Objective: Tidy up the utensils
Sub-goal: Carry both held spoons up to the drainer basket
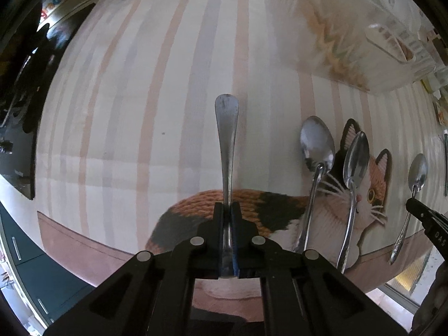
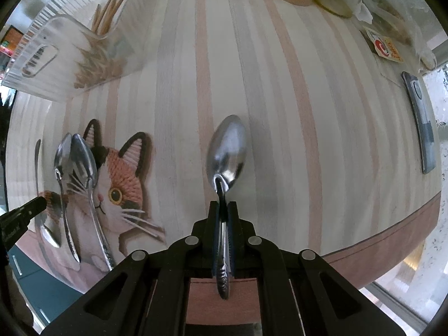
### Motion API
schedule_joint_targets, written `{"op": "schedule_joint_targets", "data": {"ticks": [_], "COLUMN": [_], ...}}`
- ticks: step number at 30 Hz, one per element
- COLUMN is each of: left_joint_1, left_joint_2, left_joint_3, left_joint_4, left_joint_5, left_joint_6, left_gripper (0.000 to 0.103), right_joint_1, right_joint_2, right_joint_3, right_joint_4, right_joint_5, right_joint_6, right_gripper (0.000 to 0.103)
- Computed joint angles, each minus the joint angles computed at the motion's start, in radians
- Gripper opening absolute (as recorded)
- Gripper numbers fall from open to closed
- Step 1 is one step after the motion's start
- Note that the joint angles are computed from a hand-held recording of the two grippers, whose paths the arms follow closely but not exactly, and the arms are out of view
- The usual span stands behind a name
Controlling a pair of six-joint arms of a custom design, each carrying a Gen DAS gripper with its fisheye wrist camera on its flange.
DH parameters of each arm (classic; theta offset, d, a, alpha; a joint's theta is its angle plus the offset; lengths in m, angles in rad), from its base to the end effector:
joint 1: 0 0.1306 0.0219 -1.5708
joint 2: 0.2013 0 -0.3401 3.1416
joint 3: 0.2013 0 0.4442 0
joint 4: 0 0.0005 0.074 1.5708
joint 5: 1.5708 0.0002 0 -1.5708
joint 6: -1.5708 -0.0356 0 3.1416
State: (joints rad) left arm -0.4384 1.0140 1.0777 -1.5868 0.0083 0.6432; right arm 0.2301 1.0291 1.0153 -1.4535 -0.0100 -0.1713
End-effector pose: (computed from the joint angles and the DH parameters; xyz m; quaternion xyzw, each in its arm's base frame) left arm 0.3182 -0.1501 0.3682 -0.1021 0.9945 -0.0158 0.0183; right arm 0.3541 0.0828 0.3360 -0.0296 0.9982 0.0152 0.0497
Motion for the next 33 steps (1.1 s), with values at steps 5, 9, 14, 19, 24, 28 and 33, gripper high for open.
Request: {"op": "schedule_joint_targets", "data": {"ticks": [5, 9, 14, 19, 24, 28, 33], "left_joint_1": [0.018, 0.040, 0.060, 0.082, 0.049, 0.050, 0.065], "left_joint_2": [-0.041, -0.078, -0.103, -0.095, -0.017, 0.060, 0.182], "left_joint_3": [0.012, 0.031, 0.096, 0.199, 0.342, 0.473, 0.602], "left_joint_4": [-0.031, -0.052, -0.073, -0.074, -0.045, -0.018, 0.030], "left_joint_5": [-0.029, -0.044, -0.057, -0.074, -0.103, -0.106, -0.063], "left_joint_6": [-0.005, -0.013, -0.020, -0.037, -0.013, -0.042, -0.083], "left_gripper": [0.002, 0.002, 0.002, 0.002, 0.002, 0.002, 0.002], "right_joint_1": [0.014, 0.028, 0.039, 0.054, 0.054, 0.035, 0.037], "right_joint_2": [-0.019, -0.042, -0.071, -0.088, -0.065, 0.008, 0.129], "right_joint_3": [0.005, 0.008, 0.026, 0.076, 0.171, 0.303, 0.484], "right_joint_4": [-0.003, -0.012, -0.024, -0.028, -0.023, -0.014, 0.012], "right_joint_5": [-0.022, -0.039, -0.066, -0.096, -0.134, -0.178, -0.213], "right_joint_6": [-0.007, -0.017, -0.021, -0.022, -0.017, -0.005, -0.009], "right_gripper": [0.002, 0.002, 0.002, 0.002, 0.002, 0.002, 0.002]}}
